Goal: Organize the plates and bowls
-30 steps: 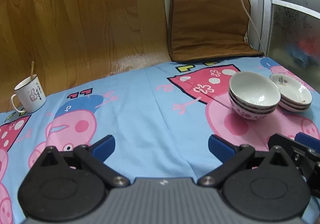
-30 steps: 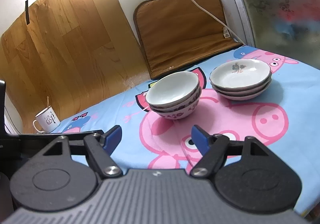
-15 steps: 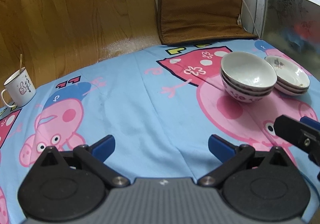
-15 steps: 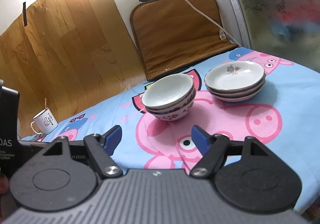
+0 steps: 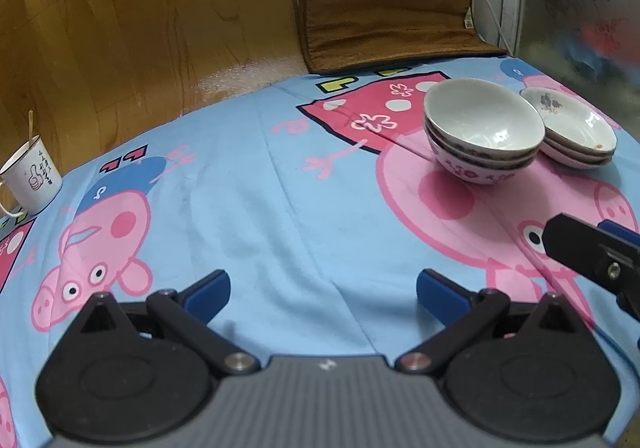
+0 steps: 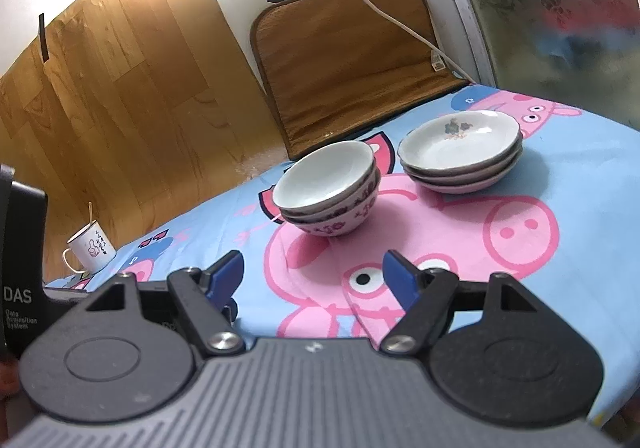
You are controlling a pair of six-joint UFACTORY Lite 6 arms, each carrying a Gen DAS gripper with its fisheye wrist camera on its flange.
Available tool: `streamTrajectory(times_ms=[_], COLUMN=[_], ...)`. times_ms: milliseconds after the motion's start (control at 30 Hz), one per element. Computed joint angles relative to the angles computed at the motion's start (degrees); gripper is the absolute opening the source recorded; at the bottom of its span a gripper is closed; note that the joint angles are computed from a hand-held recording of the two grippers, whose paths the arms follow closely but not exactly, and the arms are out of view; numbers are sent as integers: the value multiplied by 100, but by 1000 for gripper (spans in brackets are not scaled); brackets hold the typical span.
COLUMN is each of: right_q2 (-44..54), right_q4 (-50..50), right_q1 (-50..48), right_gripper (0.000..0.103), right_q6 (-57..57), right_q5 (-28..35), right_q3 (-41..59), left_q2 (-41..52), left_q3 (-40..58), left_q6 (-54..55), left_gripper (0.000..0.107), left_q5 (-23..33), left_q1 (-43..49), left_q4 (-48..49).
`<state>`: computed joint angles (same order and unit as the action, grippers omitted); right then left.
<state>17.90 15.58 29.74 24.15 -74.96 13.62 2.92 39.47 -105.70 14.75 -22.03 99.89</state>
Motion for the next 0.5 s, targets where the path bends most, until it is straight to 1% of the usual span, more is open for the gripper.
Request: streamTrajectory(times_ms=[500], right_q2=[200], right_q4=[-442], right_q1=[-445], right_gripper=[79], right_q6=[212], right_q5=[-267], right_q3=[-38], left_q2=[474], left_q3=[329], left_q6=[439], left_gripper=[103], left_q5=[103], left_q1=[-272], left_q4=[-472])
